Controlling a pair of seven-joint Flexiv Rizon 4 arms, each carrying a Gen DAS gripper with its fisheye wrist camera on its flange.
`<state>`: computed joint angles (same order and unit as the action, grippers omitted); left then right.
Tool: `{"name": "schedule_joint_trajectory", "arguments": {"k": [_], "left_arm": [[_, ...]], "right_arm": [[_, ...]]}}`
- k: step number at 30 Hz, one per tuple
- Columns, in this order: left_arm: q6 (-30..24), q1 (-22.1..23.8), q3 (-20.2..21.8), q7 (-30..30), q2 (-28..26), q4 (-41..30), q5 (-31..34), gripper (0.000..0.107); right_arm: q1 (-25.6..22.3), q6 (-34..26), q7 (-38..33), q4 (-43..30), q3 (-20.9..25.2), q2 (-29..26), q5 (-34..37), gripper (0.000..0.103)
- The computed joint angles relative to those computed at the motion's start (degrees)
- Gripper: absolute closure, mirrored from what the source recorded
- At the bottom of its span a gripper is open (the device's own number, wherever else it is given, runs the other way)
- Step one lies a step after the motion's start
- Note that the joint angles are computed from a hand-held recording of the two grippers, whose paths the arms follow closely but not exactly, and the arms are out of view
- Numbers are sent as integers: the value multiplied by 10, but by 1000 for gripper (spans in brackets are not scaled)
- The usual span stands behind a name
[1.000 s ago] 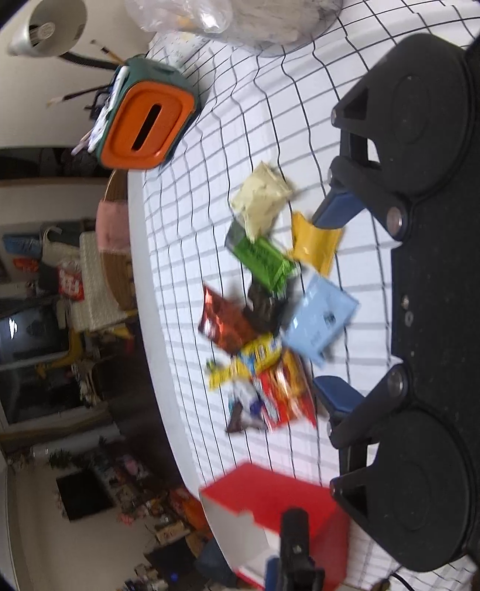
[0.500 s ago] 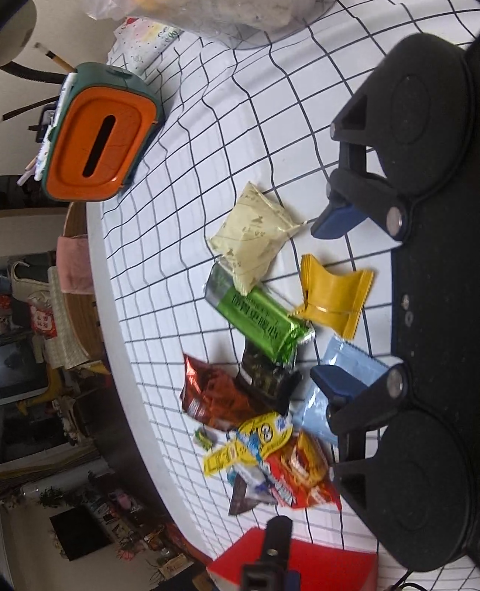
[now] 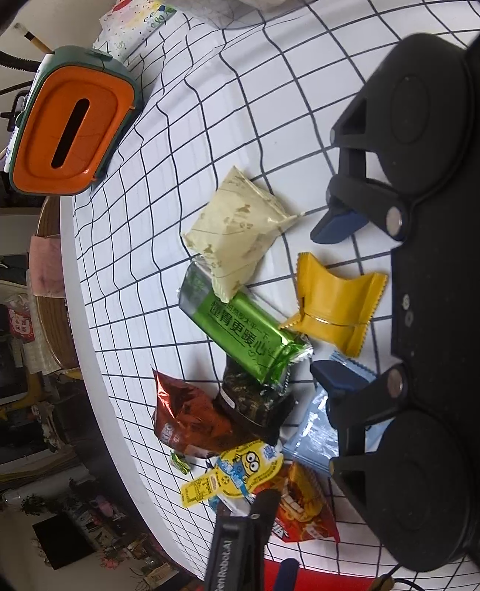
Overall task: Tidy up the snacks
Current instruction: 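Grasp the red chip bag with the left tool while the right tool grasps the yellow candy, then carry the red chip bag and yellow candy into the box and release both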
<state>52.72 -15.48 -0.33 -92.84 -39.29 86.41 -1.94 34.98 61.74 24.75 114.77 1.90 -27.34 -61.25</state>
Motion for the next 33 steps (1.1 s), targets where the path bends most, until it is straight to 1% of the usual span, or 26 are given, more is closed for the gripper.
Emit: {"name": "schedule_joint_trajectory", "arguments": {"k": [4,9,11,12,13,14,15,17,19,27,33], "left_arm": [[-15,-11,8,-8,-11,-18,14,4],[-38,-12,12,-17,-24,-38,20,5],[-48,-10,11,-17,-27,-43,19,5],[-53,-9,10,-17,-30,-46,19,6],[-55,-6,7,-14,-30,-47,16,11],[-57,-2,2,-7,-32,-48,12,16],[-60,-1,1,-5,-33,-50,10,20],[-72,2,-3,1,-35,-54,5,34],[-75,1,-3,1,-33,-52,3,36],[-55,12,-7,13,-8,-4,-8,38],[-34,35,-23,41,30,63,-42,39]], "right_arm": [[-2,-4,-6,-5,-1,-5,4,36],[-5,-7,-24,-8,4,-8,30,47],[-5,-7,-31,-7,4,-7,40,49],[-4,-10,-40,-8,6,-8,45,51],[-3,-11,-46,-9,6,-8,48,53],[-2,-9,-47,-8,5,-7,48,58],[-2,-5,-48,-7,4,-7,48,64],[-3,1,-52,-6,3,-6,51,64],[-3,11,-50,-1,0,-3,47,65],[-4,47,-20,23,-9,11,20,66],[-10,75,19,45,-9,34,-19,66]]}}
